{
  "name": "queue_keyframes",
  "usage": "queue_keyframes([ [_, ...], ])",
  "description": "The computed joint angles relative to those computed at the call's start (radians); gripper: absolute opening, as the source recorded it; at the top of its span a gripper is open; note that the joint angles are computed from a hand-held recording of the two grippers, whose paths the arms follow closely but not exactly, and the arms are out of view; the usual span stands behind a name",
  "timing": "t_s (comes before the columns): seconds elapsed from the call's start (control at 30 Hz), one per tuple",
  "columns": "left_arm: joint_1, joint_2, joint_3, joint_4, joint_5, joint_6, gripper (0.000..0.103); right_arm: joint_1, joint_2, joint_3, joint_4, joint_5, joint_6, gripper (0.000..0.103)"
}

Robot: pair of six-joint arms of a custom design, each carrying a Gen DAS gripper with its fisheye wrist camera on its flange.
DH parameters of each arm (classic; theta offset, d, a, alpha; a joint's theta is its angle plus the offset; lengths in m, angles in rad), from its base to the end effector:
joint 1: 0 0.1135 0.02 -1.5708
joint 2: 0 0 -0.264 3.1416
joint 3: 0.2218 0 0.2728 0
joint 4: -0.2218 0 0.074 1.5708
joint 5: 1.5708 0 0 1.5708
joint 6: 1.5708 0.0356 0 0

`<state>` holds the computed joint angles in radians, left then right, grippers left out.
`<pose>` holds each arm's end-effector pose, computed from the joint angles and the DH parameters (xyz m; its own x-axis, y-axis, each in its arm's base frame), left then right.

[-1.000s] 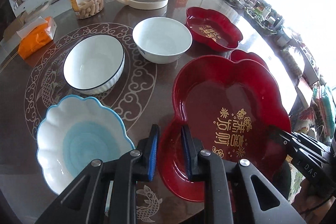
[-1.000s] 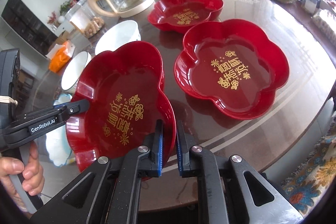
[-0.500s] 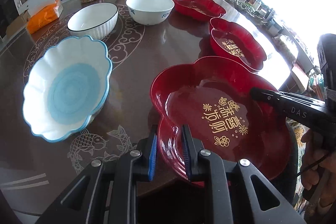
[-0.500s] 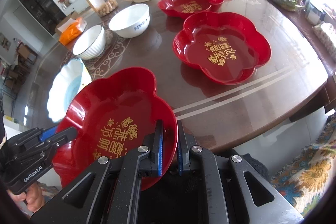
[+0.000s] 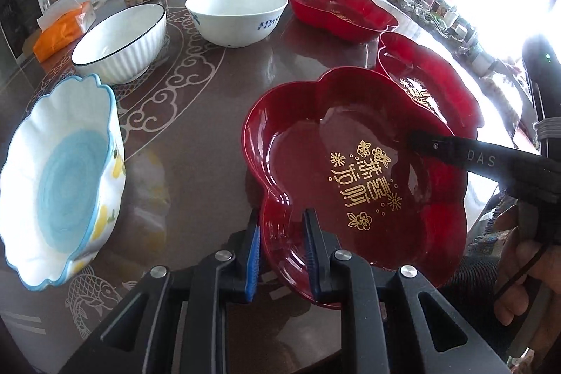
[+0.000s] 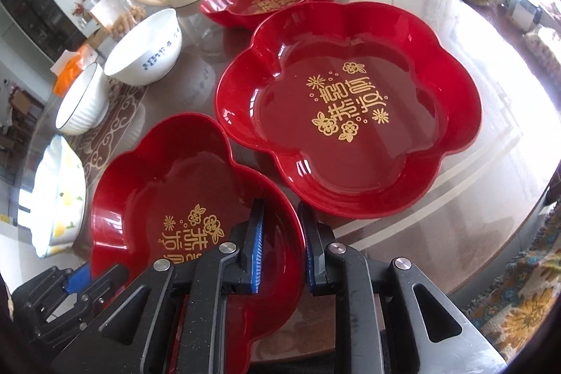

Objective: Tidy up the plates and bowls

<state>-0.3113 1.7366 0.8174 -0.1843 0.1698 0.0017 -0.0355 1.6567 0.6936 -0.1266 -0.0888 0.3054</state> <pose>0.3045 -0.1043 0.1013 -0.8492 0.2750 -0.4507 0.3758 0.9145 -0.1501 0.2944 -0.0073 0.0953 -0.8466 0.3298 -0.4177 0.2610 0.9413 0.2141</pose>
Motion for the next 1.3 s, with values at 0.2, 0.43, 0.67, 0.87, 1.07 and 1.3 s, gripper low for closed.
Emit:
queue_keyframes([
  [0.2, -0.018, 0.060, 0.062, 0.031, -0.042, -0.039, 0.021, -0.015, 0.080, 0.071, 0.032, 0.015, 0.006, 0.023],
  [0.43, 0.068, -0.033, -0.039, 0.064, 0.033, -0.081, 0.068, -0.013, -0.020, -0.033, 0.063, 0.020, 0.026, 0.067],
  [0.67, 0.144, -0.335, -0.219, 0.104, -0.023, -0.007, 0.085, 0.177, -0.507, -0.290, 0.033, 0.329, 0.177, 0.072],
  [0.87, 0.122, -0.577, -0.336, 0.061, -0.055, 0.100, 0.093, 0.702, -0.862, -0.354, -0.332, 0.930, 0.655, 0.080],
  [1.07, 0.178, -0.739, -0.385, -0.022, 0.051, 0.111, 0.093, 1.098, -0.540, -0.232, -0.798, 1.263, 1.339, 0.080],
  [1.3, 0.305, -0.863, -0.428, -0.062, 0.061, 0.138, 0.093, 1.179, -0.279, -0.110, -1.024, 1.259, 1.553, 0.080],
])
